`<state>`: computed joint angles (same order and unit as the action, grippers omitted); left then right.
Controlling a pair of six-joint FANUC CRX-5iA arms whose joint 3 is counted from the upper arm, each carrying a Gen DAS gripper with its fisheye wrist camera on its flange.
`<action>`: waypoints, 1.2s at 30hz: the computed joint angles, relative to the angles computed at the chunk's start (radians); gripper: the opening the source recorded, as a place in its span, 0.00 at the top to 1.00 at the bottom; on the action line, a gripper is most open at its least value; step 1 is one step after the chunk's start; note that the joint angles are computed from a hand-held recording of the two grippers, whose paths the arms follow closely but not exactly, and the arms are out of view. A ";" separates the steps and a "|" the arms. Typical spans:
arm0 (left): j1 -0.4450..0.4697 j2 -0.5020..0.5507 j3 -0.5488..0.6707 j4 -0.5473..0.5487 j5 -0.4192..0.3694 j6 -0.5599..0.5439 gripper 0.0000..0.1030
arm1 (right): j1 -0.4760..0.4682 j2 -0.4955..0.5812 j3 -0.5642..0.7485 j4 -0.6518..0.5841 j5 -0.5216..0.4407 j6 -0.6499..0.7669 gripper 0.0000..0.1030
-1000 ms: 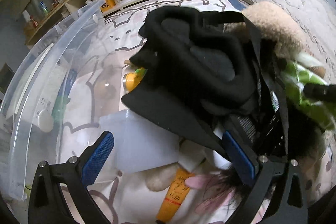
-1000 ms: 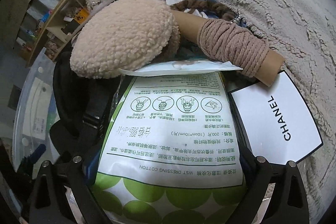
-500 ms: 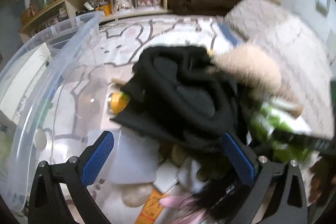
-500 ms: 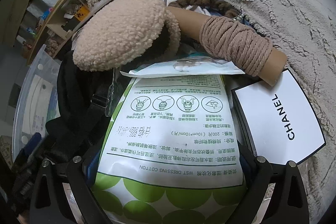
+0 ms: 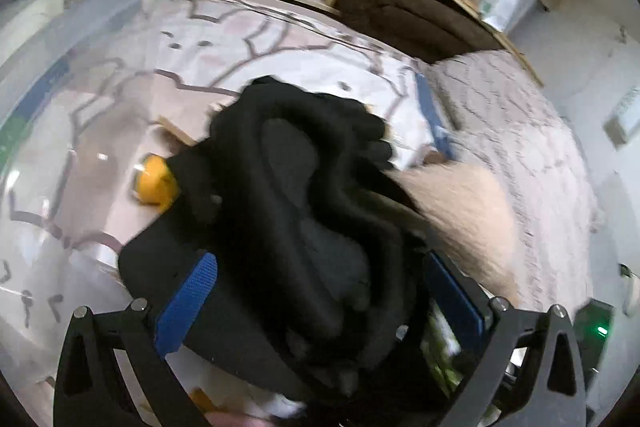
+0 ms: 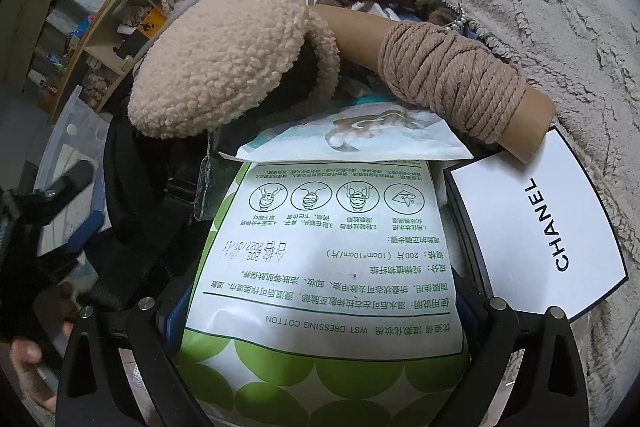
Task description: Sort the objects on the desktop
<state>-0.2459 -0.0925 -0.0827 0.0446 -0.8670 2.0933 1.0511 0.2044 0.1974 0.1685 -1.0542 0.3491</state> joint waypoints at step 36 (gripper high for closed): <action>0.035 0.144 0.139 -0.030 -0.147 0.115 0.02 | 0.013 0.033 0.031 0.023 -0.049 0.013 0.03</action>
